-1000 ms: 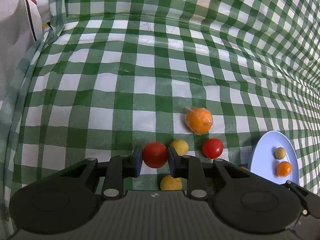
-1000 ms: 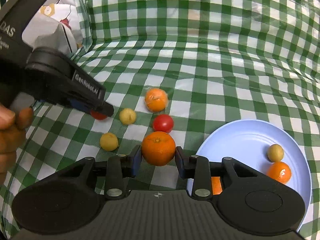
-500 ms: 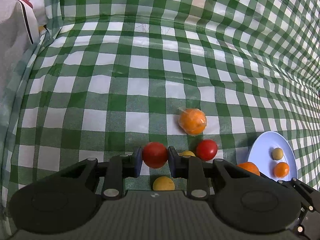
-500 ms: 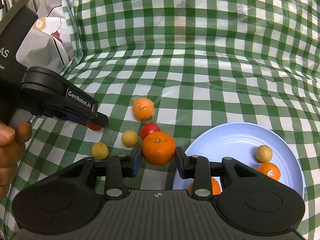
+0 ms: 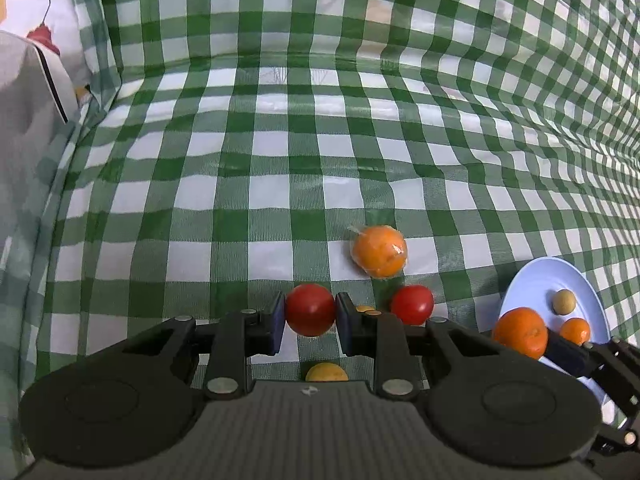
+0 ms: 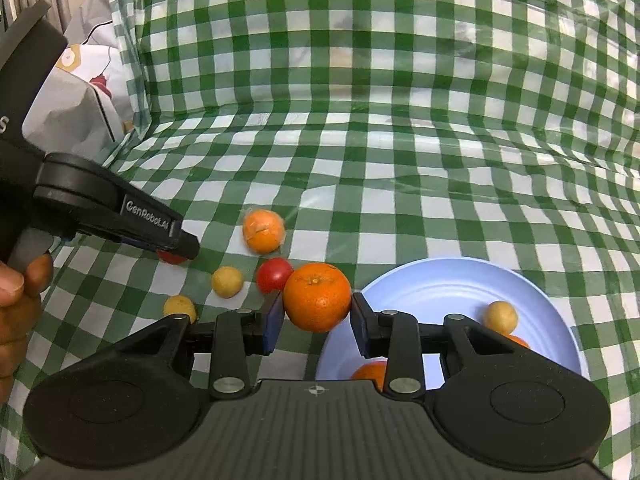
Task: Organize fruits
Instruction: 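Carry the orange with the right gripper over the plate while the left gripper carries the tomato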
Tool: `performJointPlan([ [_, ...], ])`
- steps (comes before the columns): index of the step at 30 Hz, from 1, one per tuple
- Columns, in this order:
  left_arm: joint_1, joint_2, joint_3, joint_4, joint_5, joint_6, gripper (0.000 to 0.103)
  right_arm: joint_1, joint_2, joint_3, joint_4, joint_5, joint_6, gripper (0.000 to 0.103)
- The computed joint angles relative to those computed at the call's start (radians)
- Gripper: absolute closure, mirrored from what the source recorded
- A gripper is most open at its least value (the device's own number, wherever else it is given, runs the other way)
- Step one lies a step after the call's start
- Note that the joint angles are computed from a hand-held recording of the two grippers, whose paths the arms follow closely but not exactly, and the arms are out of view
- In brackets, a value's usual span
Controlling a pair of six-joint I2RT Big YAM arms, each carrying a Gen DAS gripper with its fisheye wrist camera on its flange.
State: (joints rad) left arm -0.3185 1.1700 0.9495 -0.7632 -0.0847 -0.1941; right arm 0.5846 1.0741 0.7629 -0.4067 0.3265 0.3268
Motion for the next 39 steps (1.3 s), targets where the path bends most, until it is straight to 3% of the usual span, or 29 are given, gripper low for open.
performJointPlan([
  [16, -0.079, -0.052, -0.031, 0.037, -0.091, 0.026, 0.074, -0.018, -0.029, -0.019, 0.009, 0.034, 0.008, 0.065],
  [30, -0.145, -0.131, -0.098, 0.126, -0.133, 0.087, 0.074, -0.037, -0.069, -0.046, 0.012, 0.085, 0.015, 0.065],
  [39, -0.19, -0.166, -0.09, 0.107, -0.15, 0.087, 0.074, -0.06, -0.098, -0.06, 0.005, 0.12, 0.033, 0.065],
])
